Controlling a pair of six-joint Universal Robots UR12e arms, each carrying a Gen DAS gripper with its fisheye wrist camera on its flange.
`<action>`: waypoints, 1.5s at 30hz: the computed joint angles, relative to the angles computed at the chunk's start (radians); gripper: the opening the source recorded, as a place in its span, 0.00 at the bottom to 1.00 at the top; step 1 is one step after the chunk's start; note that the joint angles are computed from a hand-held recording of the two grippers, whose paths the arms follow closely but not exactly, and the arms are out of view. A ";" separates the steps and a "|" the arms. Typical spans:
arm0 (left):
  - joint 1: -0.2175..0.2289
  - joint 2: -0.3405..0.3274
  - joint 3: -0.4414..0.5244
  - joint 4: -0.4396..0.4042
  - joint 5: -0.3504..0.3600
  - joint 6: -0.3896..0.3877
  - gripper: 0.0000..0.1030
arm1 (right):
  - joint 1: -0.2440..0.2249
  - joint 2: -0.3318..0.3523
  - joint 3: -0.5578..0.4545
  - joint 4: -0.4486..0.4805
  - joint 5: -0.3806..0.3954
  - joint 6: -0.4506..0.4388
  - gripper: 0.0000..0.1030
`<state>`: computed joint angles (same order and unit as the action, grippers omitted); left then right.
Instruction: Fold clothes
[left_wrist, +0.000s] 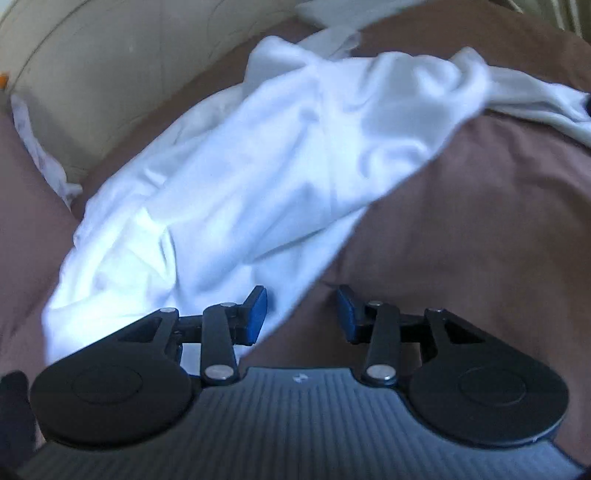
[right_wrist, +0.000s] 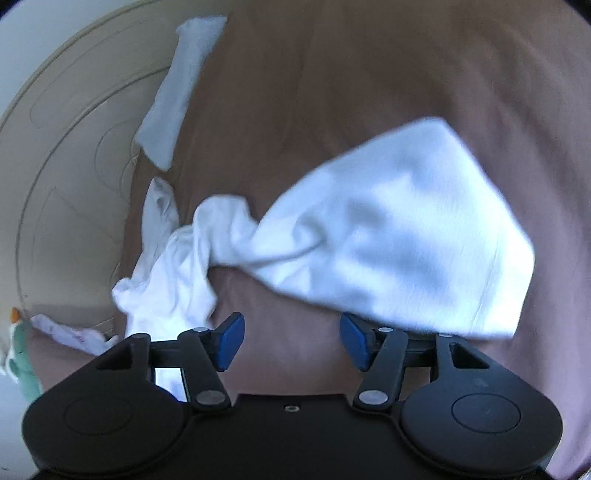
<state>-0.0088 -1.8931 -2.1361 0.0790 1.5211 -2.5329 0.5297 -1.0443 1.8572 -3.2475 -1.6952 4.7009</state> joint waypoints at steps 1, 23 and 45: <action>0.006 -0.007 0.010 0.002 -0.013 -0.009 0.41 | -0.003 -0.002 0.006 -0.005 -0.004 -0.001 0.62; 0.207 0.210 -0.053 0.215 -0.063 -0.345 0.06 | -0.020 -0.010 0.038 -0.094 0.069 -0.013 0.67; 0.179 0.202 -0.078 0.329 0.065 -0.165 0.02 | 0.069 -0.002 -0.237 0.516 -0.205 -0.552 0.08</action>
